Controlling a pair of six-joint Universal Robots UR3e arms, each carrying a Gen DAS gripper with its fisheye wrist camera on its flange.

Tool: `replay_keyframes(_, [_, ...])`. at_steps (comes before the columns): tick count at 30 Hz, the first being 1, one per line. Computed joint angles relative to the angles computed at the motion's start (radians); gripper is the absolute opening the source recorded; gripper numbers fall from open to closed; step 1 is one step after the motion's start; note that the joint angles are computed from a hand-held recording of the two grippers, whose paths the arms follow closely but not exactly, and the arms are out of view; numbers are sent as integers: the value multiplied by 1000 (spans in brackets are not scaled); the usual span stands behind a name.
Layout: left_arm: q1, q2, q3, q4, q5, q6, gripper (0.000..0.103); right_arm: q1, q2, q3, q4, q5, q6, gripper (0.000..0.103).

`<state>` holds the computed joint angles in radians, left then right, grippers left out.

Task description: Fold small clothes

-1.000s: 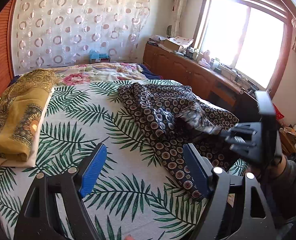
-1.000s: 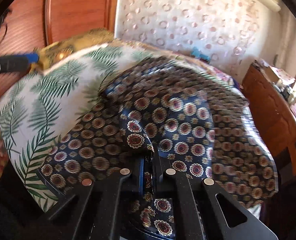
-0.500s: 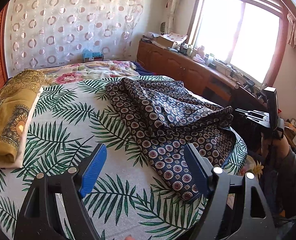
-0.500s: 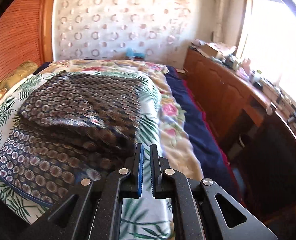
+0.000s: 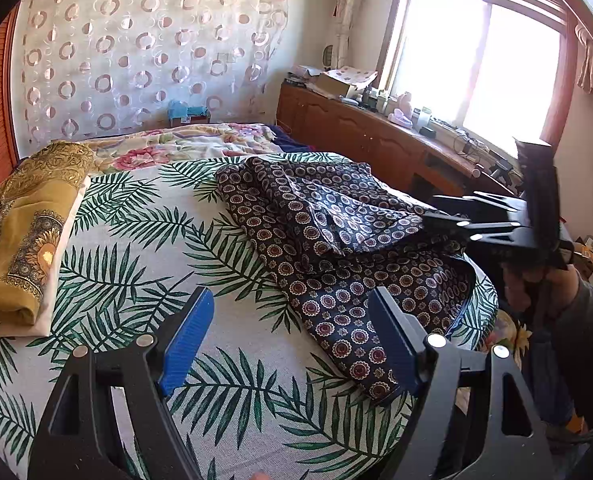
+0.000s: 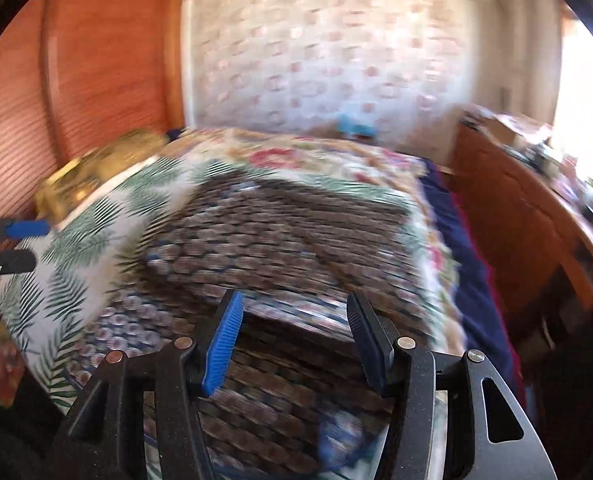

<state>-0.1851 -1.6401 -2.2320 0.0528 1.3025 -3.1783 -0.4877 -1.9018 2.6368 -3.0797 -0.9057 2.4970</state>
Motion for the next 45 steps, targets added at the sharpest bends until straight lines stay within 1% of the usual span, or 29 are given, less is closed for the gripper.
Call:
replay_keyframes(2, [5,-13,5,4,-2,0,80,118,126,-83,-50,-65,29,56])
replay_keyframes(3, [7,-21,8,6,-5,2,80,181,214,-153,-64,-103,43,56])
replay_keyframes(6, [0,-52,27,8,19,17,80,324,415,-335,-80,-224,69,56])
replay_keyframes(9, [-3,-84,49,-4,24,27,80,374,518,-459,1,-259,47,56])
replay_keyframes(11, [2,-101,63,-12,18,34,80,413,602,-576,71,-286,33,56])
replay_keyframes(13, [9,-120,78,-17,13,39,80,458,689,-687,110,-319,28,56])
replay_keyframes(15, [16,-136,93,-26,8,43,80,483,714,-731,139,-347,6,56])
replay_keyframes(17, [21,-147,108,-40,5,46,80,509,739,-778,160,-397,-37,56])
replay_keyframes(18, [23,-156,120,-48,2,49,80,516,748,-795,165,-401,-53,56])
replay_keyframes(19, [23,-164,132,-56,2,51,80,514,731,-785,174,-400,-72,53])
replay_keyframes(20, [22,-177,151,-67,5,53,80,514,734,-801,198,-393,-92,37])
replay_keyframes(21, [20,-186,165,-75,7,54,80,522,744,-810,205,-394,-102,9])
replay_keyframes(22, [20,-194,177,-82,7,55,80,525,746,-814,193,-412,-107,5])
replay_keyframes(23, [18,-209,198,-92,5,57,80,517,745,-821,193,-409,-111,5])
replay_keyframes(24, [17,-220,214,-101,5,58,80,489,726,-814,217,-369,-118,5])
replay_keyframes(25, [12,-232,233,-112,8,58,80,457,714,-825,239,-322,-109,5])
replay_keyframes(27, [4,-267,282,-135,11,58,80,398,688,-839,242,-278,-83,4])
replay_keyframes(29, [-6,-304,331,-157,11,59,80,345,698,-894,245,-253,-49,4])
replay_keyframes(32, [-25,-352,395,-187,18,59,80,281,778,-1059,296,-261,27,4])
replay_keyframes(34, [-35,-374,425,-200,20,59,80,257,850,-1173,334,-285,76,4])
replay_keyframes(37, [-47,-396,457,-224,28,58,80,235,988,-1393,438,-304,194,5])
replay_keyframes(38, [-52,-400,462,-229,33,55,80,235,1015,-1433,441,-322,222,5])
replay_keyframes(41, [-61,-412,472,-235,40,52,80,257,1065,-1494,387,-407,260,12])
replay_keyframes(42, [-64,-416,476,-236,43,48,80,271,1071,-1495,368,-428,280,12])
replay_keyframes(45, [-74,-437,498,-245,56,42,80,279,1038,-1439,353,-402,282,13])
